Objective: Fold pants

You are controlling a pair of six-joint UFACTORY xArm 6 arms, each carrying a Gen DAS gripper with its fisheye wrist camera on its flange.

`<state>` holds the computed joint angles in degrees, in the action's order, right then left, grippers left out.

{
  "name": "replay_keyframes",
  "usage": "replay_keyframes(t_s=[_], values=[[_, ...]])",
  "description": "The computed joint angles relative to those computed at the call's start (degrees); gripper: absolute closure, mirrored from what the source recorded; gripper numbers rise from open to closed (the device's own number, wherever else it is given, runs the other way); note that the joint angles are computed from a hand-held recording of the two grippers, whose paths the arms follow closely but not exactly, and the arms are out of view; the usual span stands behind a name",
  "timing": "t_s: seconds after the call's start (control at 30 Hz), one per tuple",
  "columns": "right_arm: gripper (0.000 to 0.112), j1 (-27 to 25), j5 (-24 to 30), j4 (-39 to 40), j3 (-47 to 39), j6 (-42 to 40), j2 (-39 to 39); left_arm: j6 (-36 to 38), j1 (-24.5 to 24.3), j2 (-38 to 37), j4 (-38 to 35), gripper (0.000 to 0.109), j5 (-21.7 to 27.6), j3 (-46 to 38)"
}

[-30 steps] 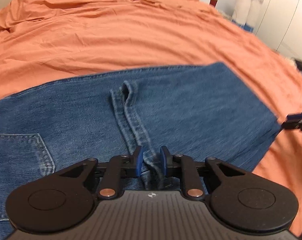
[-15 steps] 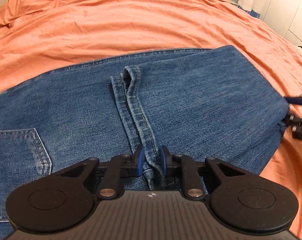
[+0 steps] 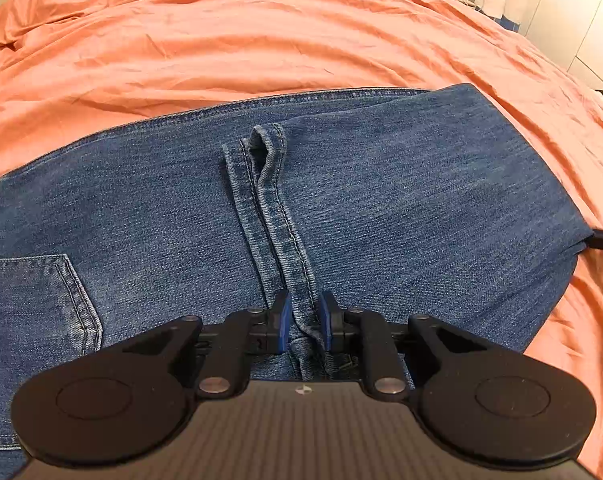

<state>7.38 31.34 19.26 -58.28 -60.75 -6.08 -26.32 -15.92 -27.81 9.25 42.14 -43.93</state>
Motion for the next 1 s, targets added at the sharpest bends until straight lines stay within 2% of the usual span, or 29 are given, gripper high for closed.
replay_keyframes(t_s=[0.1,0.27,0.4,0.57,0.67,0.73,0.8,1.0], values=[[0.112,-1.4,1.9,-4.0,1.1,1.0,-1.1,0.4,0.3,-0.1,-0.7,0.086,-0.3,0.2],[0.112,-4.9,9.4,-0.1,-2.4,2.5,-0.6,1.7,0.4,-0.8,-1.4,0.086,0.6,0.0],[0.112,-3.8,9.7,2.5,-3.3,1.9,-1.5,-0.5,0.8,-3.7,4.5,0.090,6.7,-0.6],[0.112,-0.4,13.3,9.2,-7.1,-0.5,-1.4,3.7,6.5,-12.9,1.0,0.090,9.8,2.3],[0.112,3.0,14.2,10.8,-9.6,-0.2,0.1,6.7,12.2,-17.6,-2.3,0.088,12.8,2.7],[0.112,5.7,14.3,11.2,-11.4,0.3,1.6,9.1,17.0,-20.4,-4.8,0.079,14.8,2.8],[0.107,8.1,15.5,11.6,-13.2,0.7,3.1,11.4,22.5,-23.1,-7.3,0.071,16.2,2.9],[0.107,15.4,15.5,8.0,-18.9,1.9,8.9,22.4,46.5,-28.7,-23.2,0.052,20.6,3.5]])
